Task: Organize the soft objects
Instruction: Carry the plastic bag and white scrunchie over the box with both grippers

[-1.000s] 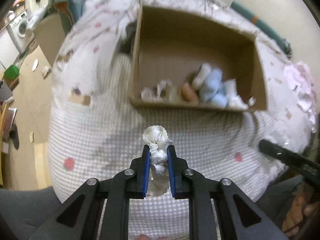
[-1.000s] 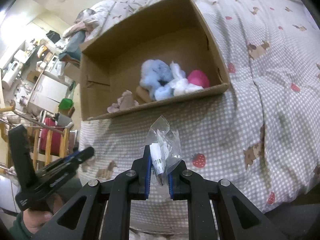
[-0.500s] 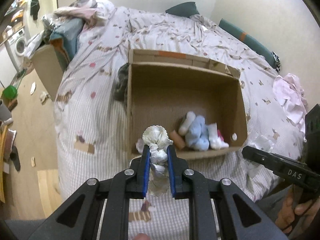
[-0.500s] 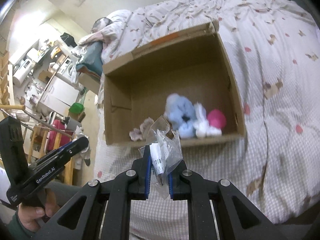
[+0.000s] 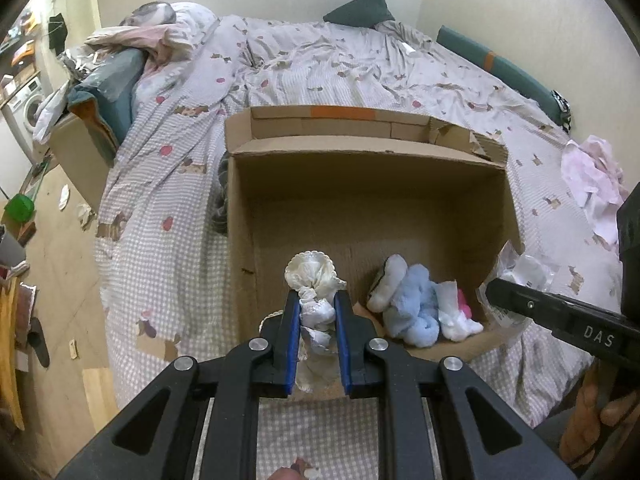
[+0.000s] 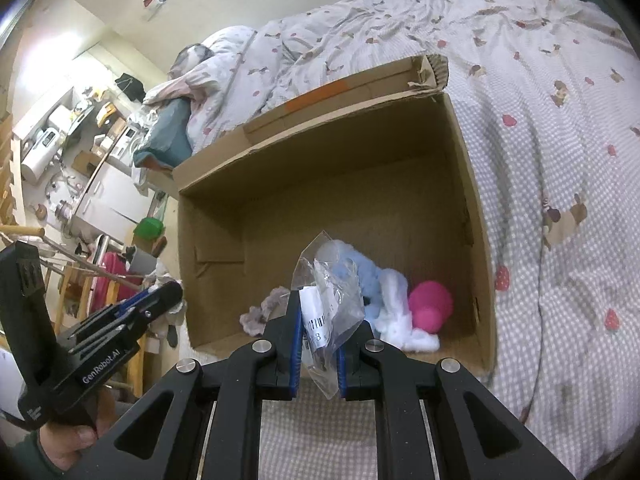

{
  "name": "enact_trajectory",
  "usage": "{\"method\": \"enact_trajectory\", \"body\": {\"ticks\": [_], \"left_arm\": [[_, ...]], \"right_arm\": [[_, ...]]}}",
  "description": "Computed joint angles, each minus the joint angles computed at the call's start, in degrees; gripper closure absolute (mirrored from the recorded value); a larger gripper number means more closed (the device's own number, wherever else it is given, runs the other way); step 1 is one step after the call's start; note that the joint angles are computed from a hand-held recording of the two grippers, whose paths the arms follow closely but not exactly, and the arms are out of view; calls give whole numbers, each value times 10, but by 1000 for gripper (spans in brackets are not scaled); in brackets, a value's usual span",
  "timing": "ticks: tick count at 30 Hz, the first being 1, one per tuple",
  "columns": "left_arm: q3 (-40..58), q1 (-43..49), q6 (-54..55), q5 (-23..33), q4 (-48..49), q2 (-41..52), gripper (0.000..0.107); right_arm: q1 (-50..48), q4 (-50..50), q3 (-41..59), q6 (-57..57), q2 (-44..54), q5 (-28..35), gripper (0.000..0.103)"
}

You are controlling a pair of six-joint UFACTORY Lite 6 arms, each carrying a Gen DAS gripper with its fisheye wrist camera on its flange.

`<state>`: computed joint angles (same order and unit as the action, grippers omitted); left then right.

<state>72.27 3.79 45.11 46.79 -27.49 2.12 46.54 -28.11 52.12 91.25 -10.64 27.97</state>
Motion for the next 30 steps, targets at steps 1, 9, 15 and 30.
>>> {"method": "enact_trajectory", "body": {"ticks": [1,9,15,30], "left_arm": [[-7,-5,0,-11,1,3,92],[-58,-28,21,-70,-5,22,92],[-75,-36,24,-87,0,31,92],[-77,-34,14,-102,9,41,92]], "right_arm": [[-4,-2,-4,1,3,-10,88],[-9,17,-2,-24,50,-51,88],[-8,40,12,-55,86,-66,88],[-27,148,32,-155,151,-83,88]]}}
